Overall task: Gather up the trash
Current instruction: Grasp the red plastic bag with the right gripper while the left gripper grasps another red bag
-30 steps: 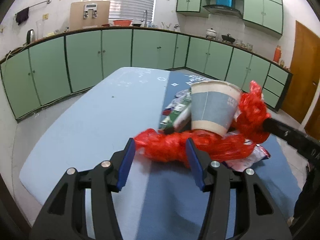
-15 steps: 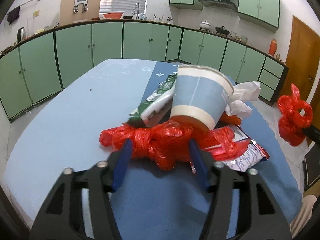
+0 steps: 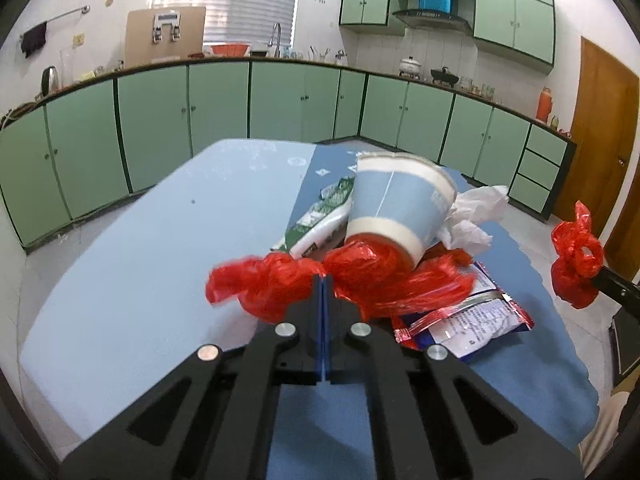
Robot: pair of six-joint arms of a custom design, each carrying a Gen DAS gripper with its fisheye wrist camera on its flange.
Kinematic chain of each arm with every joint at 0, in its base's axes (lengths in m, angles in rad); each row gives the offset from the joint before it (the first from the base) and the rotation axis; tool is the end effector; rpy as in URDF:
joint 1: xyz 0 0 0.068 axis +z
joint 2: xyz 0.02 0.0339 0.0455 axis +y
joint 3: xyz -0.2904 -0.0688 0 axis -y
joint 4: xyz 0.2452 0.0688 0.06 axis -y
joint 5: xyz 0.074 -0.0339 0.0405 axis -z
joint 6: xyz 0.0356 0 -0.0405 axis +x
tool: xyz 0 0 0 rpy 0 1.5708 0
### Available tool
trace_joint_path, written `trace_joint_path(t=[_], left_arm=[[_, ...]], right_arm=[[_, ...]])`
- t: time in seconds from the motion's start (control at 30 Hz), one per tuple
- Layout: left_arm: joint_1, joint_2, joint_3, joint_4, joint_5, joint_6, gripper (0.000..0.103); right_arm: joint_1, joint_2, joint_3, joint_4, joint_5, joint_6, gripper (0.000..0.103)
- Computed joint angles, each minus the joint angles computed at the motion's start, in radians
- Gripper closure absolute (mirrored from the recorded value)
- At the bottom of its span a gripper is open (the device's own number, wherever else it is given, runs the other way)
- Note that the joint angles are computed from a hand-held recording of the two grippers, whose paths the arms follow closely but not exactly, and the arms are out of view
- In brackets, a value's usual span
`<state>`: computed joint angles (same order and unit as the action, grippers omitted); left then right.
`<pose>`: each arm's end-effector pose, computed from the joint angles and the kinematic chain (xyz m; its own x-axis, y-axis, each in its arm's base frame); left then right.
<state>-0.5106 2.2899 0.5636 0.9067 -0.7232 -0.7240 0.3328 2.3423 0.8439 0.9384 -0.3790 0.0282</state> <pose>0.2744 -0.1267 0.0069 -0.4594 -0.3119 -0.8317 -0.4431 0.8920 -0.0897 0.3650 0.1401 0.0246 -0.5188 -0.1516 -0.8414 -0.5854 0.7802 0.2203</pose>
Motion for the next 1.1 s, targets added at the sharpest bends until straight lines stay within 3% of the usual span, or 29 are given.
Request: trace_joint_path(t=[0.13, 0.3, 0.43, 0.47, 0.5, 0.57, 0.63, 0.7, 0.77, 0.83, 0.93, 1.0, 1.1], left_arm=[[-0.036, -0.04, -0.03, 0.003, -0.033, 0.018, 0.103], [-0.075, -0.064, -0.064, -0.013, -0.057, -0.044, 0.103], [-0.047, -0.038, -0.042, -0.065, 0.016, -0.071, 0.1], [-0.042, -0.033, -0.049, -0.055, 0.026, -0.08, 0.094], [-0.038, -0.032, -0.049, -0.062, 0.03, -0.097, 0.078], [-0.042, -0.036, -0.045, -0.084, -0.002, -0.118, 0.055], [-0.04, -0.036, -0.044, -0.082, -0.024, -0.111, 0.05], [-0.02, -0.027, -0.028, -0.1, 0.001, -0.108, 0.037], [0.006, -0.006, -0.009, -0.108, 0.036, -0.11, 0.035], [0.033, 0.024, 0.004, -0.097, 0.083, -0.106, 0.035], [0.045, 0.066, 0.003, -0.028, 0.115, -0.096, 0.05], [0.038, 0.073, 0.003, -0.006, 0.112, -0.076, 0.076], [0.015, 0.069, 0.009, -0.017, 0.088, -0.078, 0.083]], right_arm=[[-0.007, 0.0, -0.002, -0.001, 0.004, 0.002, 0.084], [-0.016, 0.001, 0.0, -0.002, -0.002, 0.0, 0.084], [-0.006, 0.01, 0.004, -0.005, 0.005, 0.0, 0.084], [-0.007, 0.011, 0.004, -0.005, 0.003, -0.001, 0.084], [-0.007, 0.011, 0.004, -0.007, 0.004, -0.002, 0.084], [-0.007, 0.012, 0.007, -0.01, 0.004, -0.004, 0.084], [-0.007, 0.014, 0.008, -0.007, 0.001, -0.004, 0.084], [-0.007, 0.016, 0.01, -0.012, 0.0, -0.008, 0.084], [-0.005, 0.018, 0.012, -0.016, -0.005, -0.014, 0.084], [0.001, 0.018, 0.012, -0.019, 0.0, -0.025, 0.084], [0.003, 0.017, 0.012, -0.02, 0.003, -0.037, 0.084], [0.004, 0.014, 0.012, -0.026, 0.006, -0.034, 0.084], [0.005, 0.011, 0.012, -0.03, 0.009, -0.031, 0.084]])
